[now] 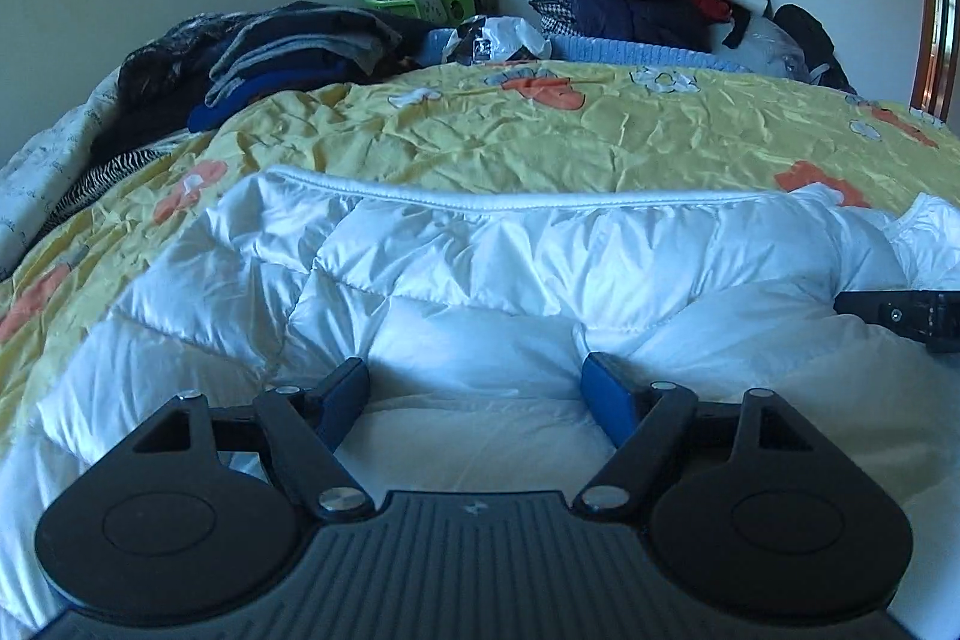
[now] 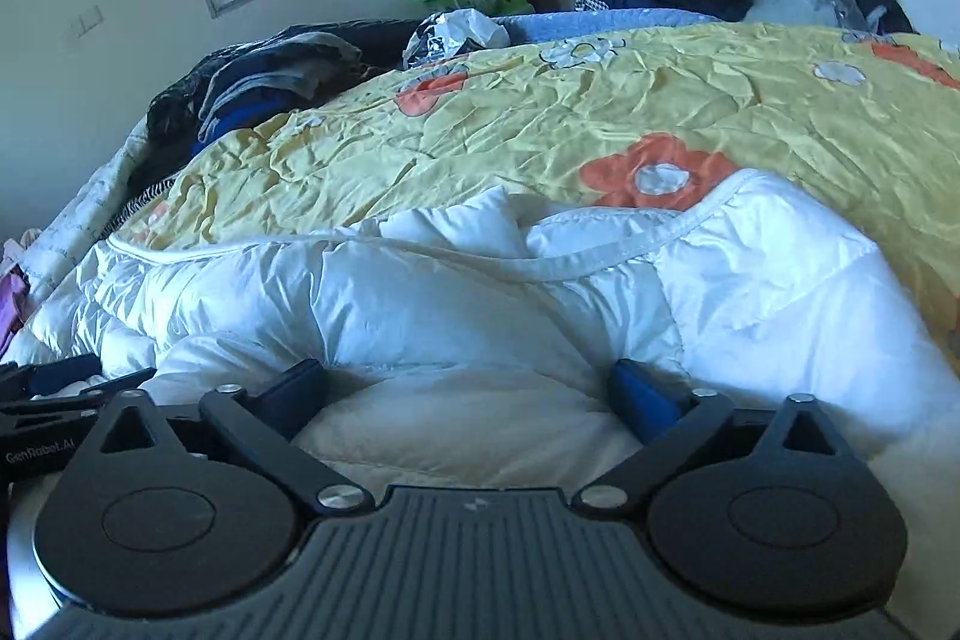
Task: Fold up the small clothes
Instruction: 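Grasp the coat fold with the left tool and lift it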
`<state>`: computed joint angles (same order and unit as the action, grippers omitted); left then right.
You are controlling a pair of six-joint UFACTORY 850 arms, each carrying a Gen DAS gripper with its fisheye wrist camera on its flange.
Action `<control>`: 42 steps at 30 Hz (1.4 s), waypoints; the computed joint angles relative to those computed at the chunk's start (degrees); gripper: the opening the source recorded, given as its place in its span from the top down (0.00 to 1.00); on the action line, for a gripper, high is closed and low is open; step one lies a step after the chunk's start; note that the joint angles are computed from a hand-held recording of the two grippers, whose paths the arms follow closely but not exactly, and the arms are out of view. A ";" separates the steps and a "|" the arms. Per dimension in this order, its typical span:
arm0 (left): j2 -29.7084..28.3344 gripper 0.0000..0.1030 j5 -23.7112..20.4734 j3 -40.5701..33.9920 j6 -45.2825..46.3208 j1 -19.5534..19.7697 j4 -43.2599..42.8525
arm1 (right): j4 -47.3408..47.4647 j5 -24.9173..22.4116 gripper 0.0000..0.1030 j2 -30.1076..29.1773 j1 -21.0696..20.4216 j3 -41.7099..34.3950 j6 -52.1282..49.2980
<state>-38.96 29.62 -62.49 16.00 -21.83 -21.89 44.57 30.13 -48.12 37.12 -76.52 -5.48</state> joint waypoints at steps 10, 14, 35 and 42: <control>0.86 0.23 0.19 1.08 -3.19 0.98 3.58 | -0.63 1.36 0.03 0.50 0.15 0.91 0.61; 9.32 0.22 12.05 13.71 -21.99 5.17 15.75 | 0.49 8.24 0.08 4.65 1.57 6.56 7.91; 7.81 0.08 14.61 18.34 -68.92 17.68 34.38 | -38.35 18.46 0.00 2.72 0.97 7.29 60.64; 6.95 0.52 11.17 16.30 -65.50 15.85 34.73 | -41.79 23.60 0.10 -0.47 -0.15 7.35 64.55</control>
<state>-32.00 40.79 -46.19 -49.50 -5.98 12.84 2.78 53.73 -48.59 36.97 -69.17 59.07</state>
